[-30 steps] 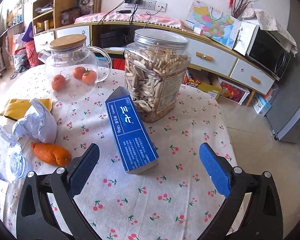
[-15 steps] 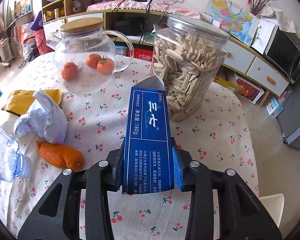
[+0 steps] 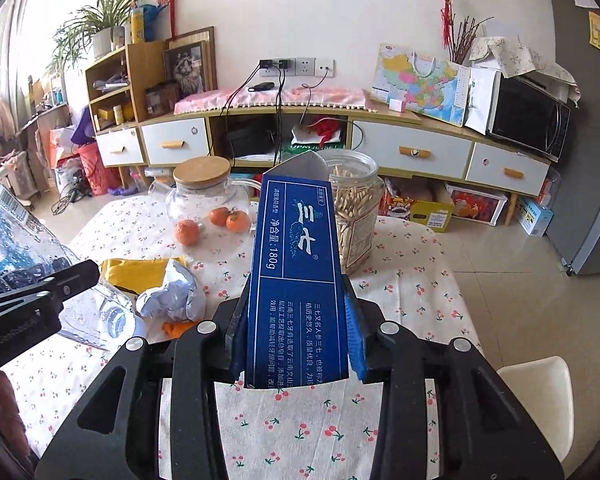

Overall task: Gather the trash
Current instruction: 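Carry bottle and box over the white bin and open both grippers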

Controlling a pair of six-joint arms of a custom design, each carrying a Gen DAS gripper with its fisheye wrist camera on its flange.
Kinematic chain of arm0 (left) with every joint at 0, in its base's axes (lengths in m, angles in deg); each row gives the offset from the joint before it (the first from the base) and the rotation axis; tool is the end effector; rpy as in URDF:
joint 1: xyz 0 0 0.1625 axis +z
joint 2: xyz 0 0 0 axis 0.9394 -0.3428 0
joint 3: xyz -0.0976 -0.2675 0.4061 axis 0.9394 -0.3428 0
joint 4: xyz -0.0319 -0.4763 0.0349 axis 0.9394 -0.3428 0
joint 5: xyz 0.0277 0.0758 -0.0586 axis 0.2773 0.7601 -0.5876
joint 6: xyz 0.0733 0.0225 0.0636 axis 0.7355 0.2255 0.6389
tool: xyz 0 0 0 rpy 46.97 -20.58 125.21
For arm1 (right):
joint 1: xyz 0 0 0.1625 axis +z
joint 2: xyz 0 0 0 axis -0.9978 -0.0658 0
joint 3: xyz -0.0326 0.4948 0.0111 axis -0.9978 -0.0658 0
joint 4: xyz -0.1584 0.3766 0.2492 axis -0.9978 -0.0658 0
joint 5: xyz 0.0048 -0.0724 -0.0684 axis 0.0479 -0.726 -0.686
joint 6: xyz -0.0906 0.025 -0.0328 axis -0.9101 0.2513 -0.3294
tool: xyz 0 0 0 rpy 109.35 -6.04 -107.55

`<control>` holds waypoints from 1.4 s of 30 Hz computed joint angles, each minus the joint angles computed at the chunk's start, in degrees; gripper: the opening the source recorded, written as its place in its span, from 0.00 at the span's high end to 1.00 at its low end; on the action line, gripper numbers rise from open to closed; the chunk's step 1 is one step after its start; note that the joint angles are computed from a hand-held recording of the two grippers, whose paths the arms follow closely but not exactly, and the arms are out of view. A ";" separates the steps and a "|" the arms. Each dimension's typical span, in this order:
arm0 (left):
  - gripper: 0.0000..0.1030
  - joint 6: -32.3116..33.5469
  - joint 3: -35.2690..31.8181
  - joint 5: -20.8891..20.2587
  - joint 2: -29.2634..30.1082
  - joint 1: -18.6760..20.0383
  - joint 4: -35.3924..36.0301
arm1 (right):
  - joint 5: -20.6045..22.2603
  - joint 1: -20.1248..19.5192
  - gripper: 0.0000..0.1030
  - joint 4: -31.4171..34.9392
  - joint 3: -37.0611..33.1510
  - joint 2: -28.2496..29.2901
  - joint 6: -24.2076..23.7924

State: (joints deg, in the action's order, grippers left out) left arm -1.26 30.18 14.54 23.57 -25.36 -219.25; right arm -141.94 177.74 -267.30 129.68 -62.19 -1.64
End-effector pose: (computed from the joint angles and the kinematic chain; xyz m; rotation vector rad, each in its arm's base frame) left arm -0.4475 -0.7393 0.0518 0.4191 2.3209 -0.9614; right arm 0.1102 -0.7225 0.3931 0.4667 -2.1373 1.1092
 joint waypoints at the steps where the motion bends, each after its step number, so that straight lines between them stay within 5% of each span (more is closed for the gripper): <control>1: 0.56 0.33 -0.01 -0.15 0.19 -0.18 -0.55 | -0.19 0.03 0.65 -1.88 0.57 -0.16 -0.57; 16: 0.56 4.47 -3.84 -2.28 4.82 -2.43 -3.69 | -1.67 -2.46 0.64 -11.00 3.63 -2.17 -1.81; 32: 0.56 5.46 -9.87 -6.00 10.47 -4.53 0.50 | -3.31 -7.20 0.64 -11.11 4.75 -6.89 -0.07; 42: 0.56 5.66 -13.95 -8.49 14.16 -5.96 2.70 | -8.15 -11.17 0.64 -12.24 3.92 -9.01 0.90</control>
State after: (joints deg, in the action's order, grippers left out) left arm 4.40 16.23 6.05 37.73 -31.32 -216.55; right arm -150.09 166.57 -279.55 133.59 -71.20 -0.73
